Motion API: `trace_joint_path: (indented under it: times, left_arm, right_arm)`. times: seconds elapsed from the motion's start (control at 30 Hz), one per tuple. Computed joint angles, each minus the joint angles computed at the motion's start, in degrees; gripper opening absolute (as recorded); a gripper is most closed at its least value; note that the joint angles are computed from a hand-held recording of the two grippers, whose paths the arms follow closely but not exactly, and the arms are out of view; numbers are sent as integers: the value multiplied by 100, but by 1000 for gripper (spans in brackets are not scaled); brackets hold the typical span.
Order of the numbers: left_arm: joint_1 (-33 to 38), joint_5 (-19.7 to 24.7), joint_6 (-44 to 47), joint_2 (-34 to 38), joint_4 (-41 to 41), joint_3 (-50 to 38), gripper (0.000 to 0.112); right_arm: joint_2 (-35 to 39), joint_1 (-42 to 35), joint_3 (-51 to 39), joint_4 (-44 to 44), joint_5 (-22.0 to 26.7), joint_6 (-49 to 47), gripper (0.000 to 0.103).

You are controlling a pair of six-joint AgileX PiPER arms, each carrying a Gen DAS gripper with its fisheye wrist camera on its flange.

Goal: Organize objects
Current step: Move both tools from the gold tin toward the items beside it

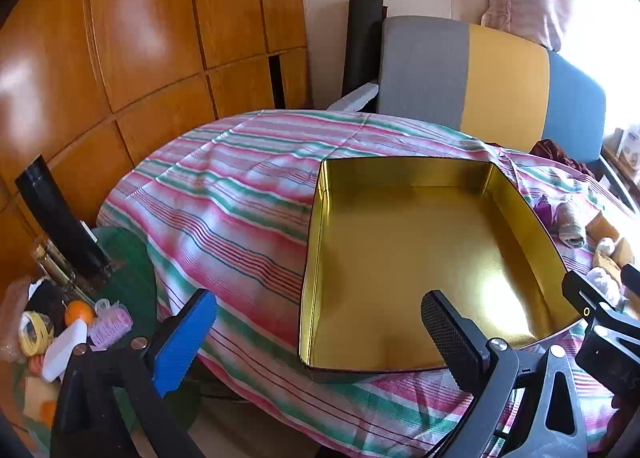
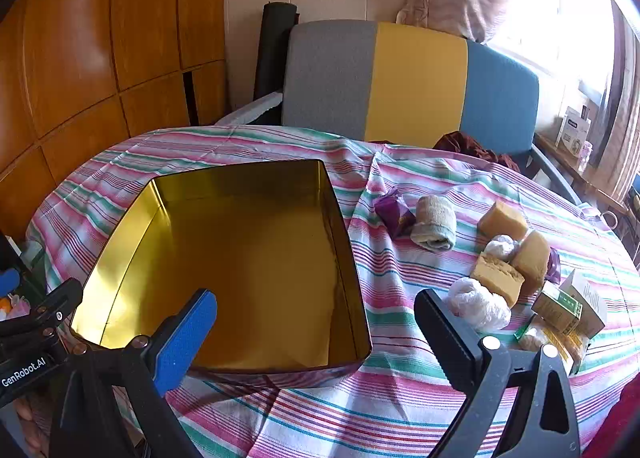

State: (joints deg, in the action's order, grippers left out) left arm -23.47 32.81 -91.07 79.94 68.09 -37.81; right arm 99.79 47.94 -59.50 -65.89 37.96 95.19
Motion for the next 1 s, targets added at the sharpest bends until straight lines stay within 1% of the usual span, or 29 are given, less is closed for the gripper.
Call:
trace_joint_path:
  times: [0.1, 0.47, 0.5, 0.53, 0.9, 1.0]
  left_arm:
    - [-20, 21, -10, -4, 48, 11, 103]
    - [-49, -45, 68, -178, 36, 64, 103]
    - [-40, -70, 90, -196, 26, 72, 103]
    - [66, -323, 315, -283, 35, 140, 103]
    - [52, -385, 322, -450, 21, 269, 103]
    - [103, -520, 437, -457, -65, 277, 103]
  right_arm:
    - [-3, 3, 9, -29, -32, 6, 101]
    - [-90, 190, 47, -163, 127, 28, 101]
    - [-96, 217, 55, -187, 153, 51, 101]
    - [-111, 236, 61, -201, 170, 54, 101]
    - [-225, 433, 134, -307, 365, 83, 101]
    - [-283, 445, 179, -353, 418, 119, 101]
